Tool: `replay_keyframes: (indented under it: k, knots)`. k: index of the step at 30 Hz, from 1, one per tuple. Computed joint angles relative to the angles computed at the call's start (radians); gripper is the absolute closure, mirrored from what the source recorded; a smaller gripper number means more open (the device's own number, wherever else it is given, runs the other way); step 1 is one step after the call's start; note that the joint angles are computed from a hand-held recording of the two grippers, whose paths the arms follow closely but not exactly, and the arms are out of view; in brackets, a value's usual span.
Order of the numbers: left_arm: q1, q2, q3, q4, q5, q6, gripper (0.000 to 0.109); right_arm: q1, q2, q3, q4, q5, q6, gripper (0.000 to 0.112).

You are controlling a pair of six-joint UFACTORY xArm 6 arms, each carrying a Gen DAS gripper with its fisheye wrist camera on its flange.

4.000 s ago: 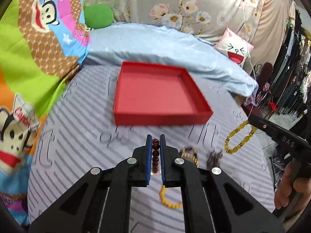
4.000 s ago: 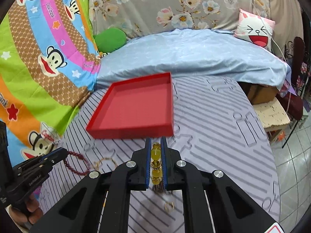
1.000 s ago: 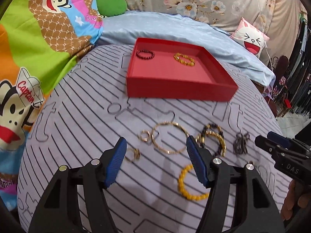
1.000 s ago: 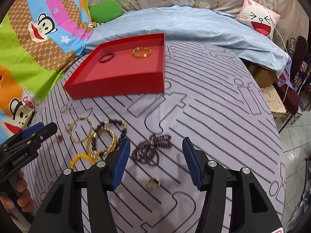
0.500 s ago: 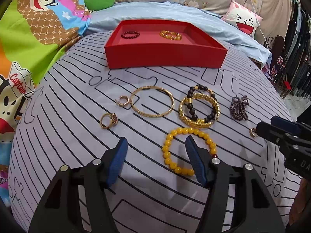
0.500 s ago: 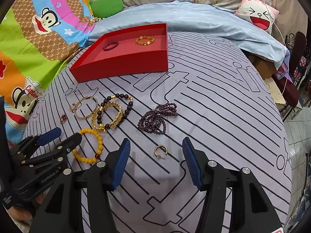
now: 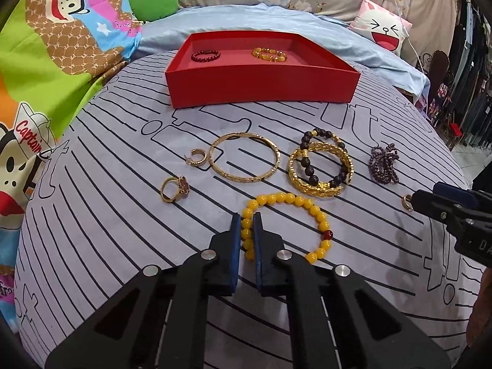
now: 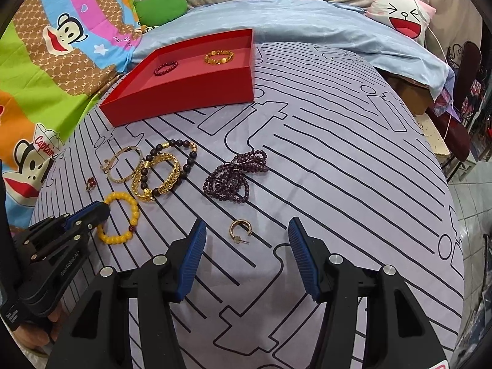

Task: Organize jewelry
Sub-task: 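Grasp the orange bead bracelet with the left gripper while the right gripper grasps the dark purple bead bracelet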

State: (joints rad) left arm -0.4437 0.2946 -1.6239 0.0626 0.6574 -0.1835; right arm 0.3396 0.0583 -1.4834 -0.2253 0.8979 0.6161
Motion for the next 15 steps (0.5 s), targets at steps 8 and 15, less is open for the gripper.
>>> replay_keyframes:
  k: [8, 15]
  knots:
    - [0.003, -0.023, 0.047, 0.026, -0.045, -0.021, 0.101, -0.011, 0.039, -0.04, 0.019, -0.01, -0.017, 0.061]
    - [0.003, -0.027, 0.055, 0.021, -0.05, -0.02, 0.101, -0.016, 0.1, -0.098, 0.031, -0.008, -0.05, 0.074]
